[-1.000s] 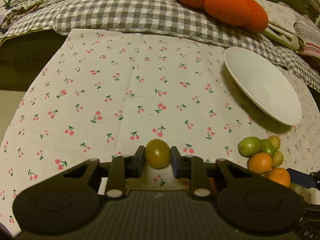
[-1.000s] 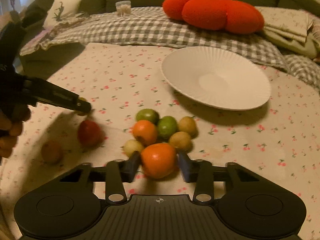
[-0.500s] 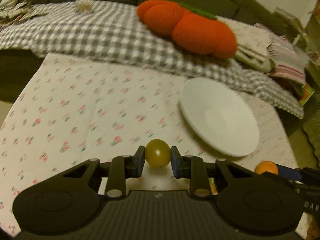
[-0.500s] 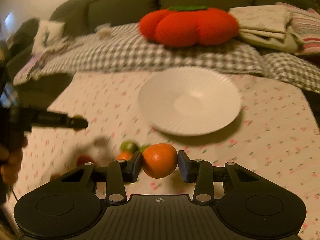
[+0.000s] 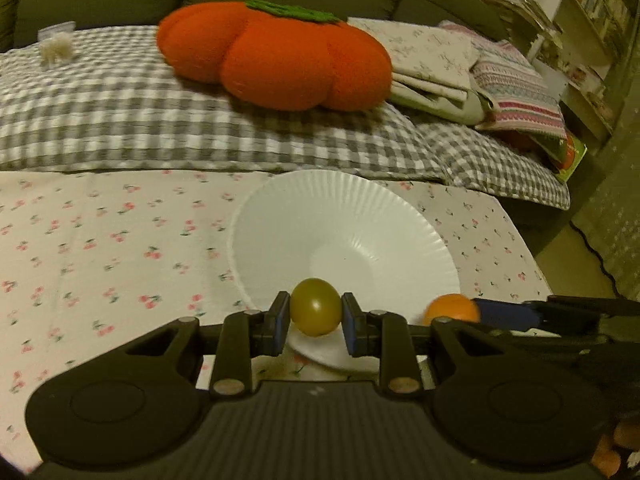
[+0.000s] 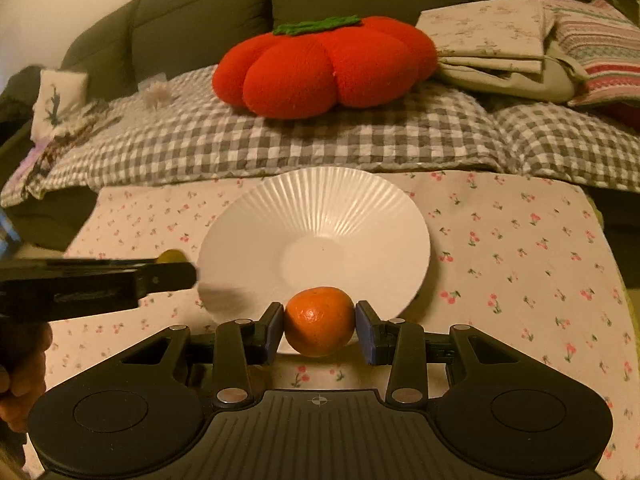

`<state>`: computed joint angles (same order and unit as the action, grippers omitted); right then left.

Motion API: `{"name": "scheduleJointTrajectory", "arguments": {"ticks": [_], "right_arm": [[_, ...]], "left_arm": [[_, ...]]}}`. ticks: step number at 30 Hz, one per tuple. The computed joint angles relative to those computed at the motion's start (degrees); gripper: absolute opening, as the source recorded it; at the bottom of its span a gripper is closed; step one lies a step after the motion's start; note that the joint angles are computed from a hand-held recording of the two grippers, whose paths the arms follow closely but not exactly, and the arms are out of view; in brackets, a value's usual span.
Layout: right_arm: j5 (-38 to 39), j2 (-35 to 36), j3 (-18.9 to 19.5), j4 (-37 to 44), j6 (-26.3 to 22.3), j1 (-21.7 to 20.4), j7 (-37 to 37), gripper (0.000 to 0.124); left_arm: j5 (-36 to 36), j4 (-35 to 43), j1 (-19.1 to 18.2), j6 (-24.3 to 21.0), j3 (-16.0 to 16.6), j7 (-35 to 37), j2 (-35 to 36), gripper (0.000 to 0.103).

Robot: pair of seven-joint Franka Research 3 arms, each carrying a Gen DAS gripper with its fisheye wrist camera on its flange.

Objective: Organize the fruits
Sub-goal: 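Carry both fruits onto the white plate and open both tools, then grasp the orange mandarin on the cloth with the left tool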

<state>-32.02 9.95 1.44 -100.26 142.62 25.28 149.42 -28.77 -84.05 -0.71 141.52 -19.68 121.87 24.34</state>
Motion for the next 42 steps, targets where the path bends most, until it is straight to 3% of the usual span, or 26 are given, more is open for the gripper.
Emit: {"name": "scheduleJointTrajectory", "arguments": {"ticks": [12,15,17,21,27,32,42], "right_arm": [[-0.3,4.2,-2.1,1.9,2.9,0.6,-4.2,0.039],[-0.4,5.1,-2.5,3.2,1.9,1.1,-4.1,0.04],[0.0,5.5,-2.6,4.1,1.4,1.3,-4.1,0.04],[0.8,5.1,-3.0,4.9,1.1,1.3,-3.3,0.043],[-1.8,1.4,-3.4,3.4,-0.3,0.9,3.4,0.047],[-3.8,-2.5,-1.8,0.4,0.4,-0.8,10.5,0.055],[-0.5,-5.1,3.0,0.5,-5.1,-0.5,10.6,0.066]], "left_arm": [[5.9,3.4,-2.2,2.0,-0.2,-1.8,5.0,0.026],[5.8,3.6,-1.6,2.3,-0.9,-1.8,5.4,0.031],[6.1,3.7,-1.6,2.7,-0.7,-3.2,5.2,0.039],[3.9,4.7,0.0,1.4,-1.7,-4.0,5.0,0.065],[-0.8,2.7,2.3,1.3,-2.4,-2.4,1.9,0.071],[-3.4,-1.0,2.9,1.7,-1.1,-0.8,-2.2,0.077],[-6.1,-11.7,2.5,1.8,3.7,3.7,-12.2,0.083]]}}
